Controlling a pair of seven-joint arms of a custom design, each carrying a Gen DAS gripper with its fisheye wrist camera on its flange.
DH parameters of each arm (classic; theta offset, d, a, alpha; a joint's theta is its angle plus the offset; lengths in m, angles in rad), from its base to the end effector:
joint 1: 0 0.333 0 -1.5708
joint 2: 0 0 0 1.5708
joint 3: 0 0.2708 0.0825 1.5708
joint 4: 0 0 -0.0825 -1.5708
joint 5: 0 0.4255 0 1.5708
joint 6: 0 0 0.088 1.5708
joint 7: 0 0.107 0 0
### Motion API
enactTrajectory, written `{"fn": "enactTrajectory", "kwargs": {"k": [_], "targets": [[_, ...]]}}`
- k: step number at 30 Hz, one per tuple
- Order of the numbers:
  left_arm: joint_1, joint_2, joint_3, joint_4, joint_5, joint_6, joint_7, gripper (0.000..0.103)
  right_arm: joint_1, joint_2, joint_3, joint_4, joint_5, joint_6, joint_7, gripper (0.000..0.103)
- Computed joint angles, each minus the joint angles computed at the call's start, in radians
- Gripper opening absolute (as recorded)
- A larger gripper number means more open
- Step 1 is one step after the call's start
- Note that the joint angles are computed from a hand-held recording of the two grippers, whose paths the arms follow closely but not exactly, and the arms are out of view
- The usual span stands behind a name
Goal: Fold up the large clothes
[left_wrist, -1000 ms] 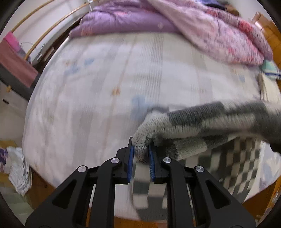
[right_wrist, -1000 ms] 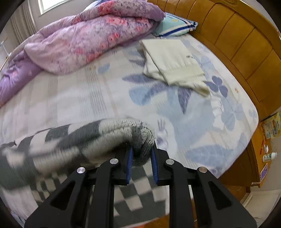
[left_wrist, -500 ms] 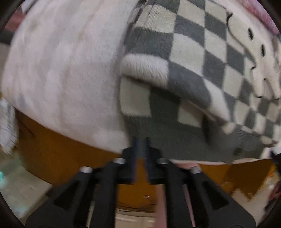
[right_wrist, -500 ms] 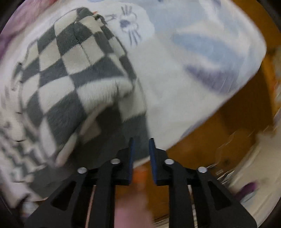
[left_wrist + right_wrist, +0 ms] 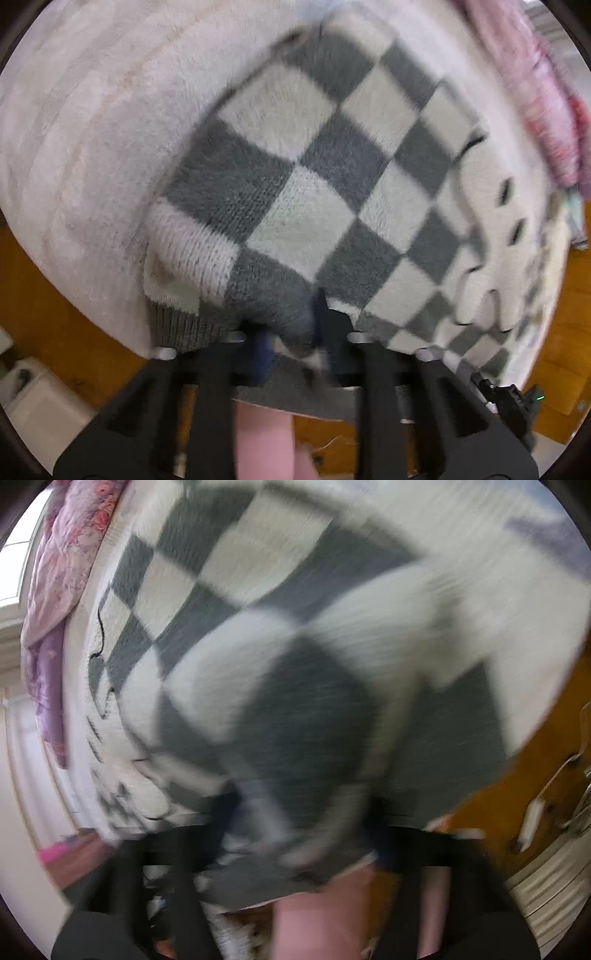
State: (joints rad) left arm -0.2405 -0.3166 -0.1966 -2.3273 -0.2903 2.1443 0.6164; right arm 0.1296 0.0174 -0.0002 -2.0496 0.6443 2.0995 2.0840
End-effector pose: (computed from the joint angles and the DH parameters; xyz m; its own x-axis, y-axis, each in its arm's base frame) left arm 0.4633 -0.2298 0.4129 0.6113 -0.7630 0.2103 -0.7895 -0.6063 0.0956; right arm 0.5880 0.1056 0.3767 -0.6395 -0.6356 -0.4324 -0.7673 0.5622 0.3085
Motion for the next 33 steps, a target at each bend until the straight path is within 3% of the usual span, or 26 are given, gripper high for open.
{"fn": "enactTrajectory", "kwargs": {"k": [4, 8, 9, 10, 12, 13, 14, 16, 18, 19, 20, 22, 24, 25, 27, 28, 29, 30, 33], "targets": [[-0.005, -0.046, -0.008, 0.015, 0.048, -0.092, 0.027, 0.011, 0.01, 0.014, 0.006, 0.108, -0.182, -0.146, 0.083, 0.014], [-0.037, -0.118, -0.015, -0.029, 0.02, -0.193, 0.03, 0.011, 0.013, -0.04, 0.005, 0.078, -0.254, -0.261, 0.173, 0.014], [-0.043, -0.134, -0.019, -0.054, 0.011, -0.185, 0.02, 0.012, 0.016, -0.052, 0.008, 0.056, -0.269, -0.266, 0.163, 0.014], [-0.047, -0.149, -0.022, -0.087, -0.003, -0.165, 0.005, 0.013, 0.019, -0.063, 0.008, 0.03, -0.274, -0.25, 0.157, 0.017], [-0.053, -0.126, -0.015, -0.1, -0.018, -0.176, 0.005, 0.036, 0.023, -0.026, 0.01, 0.043, -0.327, -0.289, 0.164, 0.047], [-0.049, -0.11, -0.013, -0.088, -0.004, -0.203, 0.014, 0.041, 0.023, 0.007, 0.01, 0.076, -0.34, -0.329, 0.176, 0.06], [-0.044, -0.112, -0.013, -0.078, 0.018, -0.219, 0.022, 0.05, 0.017, 0.007, 0.004, 0.075, -0.323, -0.33, 0.186, 0.06], [-0.036, -0.124, -0.017, -0.062, 0.057, -0.246, 0.031, 0.056, 0.003, -0.056, -0.009, 0.024, -0.276, -0.273, 0.184, 0.06], [-0.021, -0.137, -0.024, -0.034, 0.111, -0.317, 0.019, 0.08, -0.01, -0.084, -0.017, 0.04, -0.344, -0.294, 0.199, 0.073], [-0.014, -0.142, -0.028, -0.022, 0.137, -0.35, 0.011, 0.081, -0.019, -0.105, -0.023, 0.031, -0.368, -0.295, 0.212, 0.081], [-0.01, -0.159, -0.026, -0.028, 0.149, -0.357, 0.012, 0.081, -0.03, -0.121, -0.03, 0.022, -0.379, -0.277, 0.231, 0.083], [-0.007, -0.189, -0.013, -0.06, 0.137, -0.328, 0.025, 0.081, -0.051, -0.133, -0.05, 0.002, -0.354, -0.221, 0.234, 0.088], [0.005, -0.206, 0.006, -0.1, 0.12, -0.292, 0.035, 0.081, -0.066, -0.076, -0.061, 0.044, -0.328, -0.244, 0.214, 0.091], [0.009, -0.213, 0.012, -0.123, 0.106, -0.261, 0.037, 0.079, -0.072, -0.027, -0.061, 0.083, -0.339, -0.245, 0.215, 0.089], [0.014, -0.199, 0.013, -0.142, 0.094, -0.194, 0.049, 0.03, -0.077, 0.027, -0.054, 0.122, -0.332, -0.206, 0.202, 0.057], [0.019, -0.173, 0.01, -0.119, 0.109, -0.211, 0.058, 0.029, -0.082, 0.033, -0.051, 0.118, -0.275, -0.171, 0.162, 0.024], [0.018, -0.141, -0.009, -0.085, 0.137, -0.23, 0.058, 0.014, -0.082, 0.048, -0.046, 0.142, -0.258, -0.185, 0.144, 0.02], [0.016, -0.11, -0.033, -0.033, 0.195, -0.28, 0.066, 0.008, -0.077, 0.064, -0.041, 0.184, -0.308, -0.225, 0.154, 0.016], [0.002, -0.127, -0.05, -0.016, 0.225, -0.339, 0.043, 0.008, -0.067, 0.055, -0.035, 0.236, -0.416, -0.314, 0.176, 0.014]]}}
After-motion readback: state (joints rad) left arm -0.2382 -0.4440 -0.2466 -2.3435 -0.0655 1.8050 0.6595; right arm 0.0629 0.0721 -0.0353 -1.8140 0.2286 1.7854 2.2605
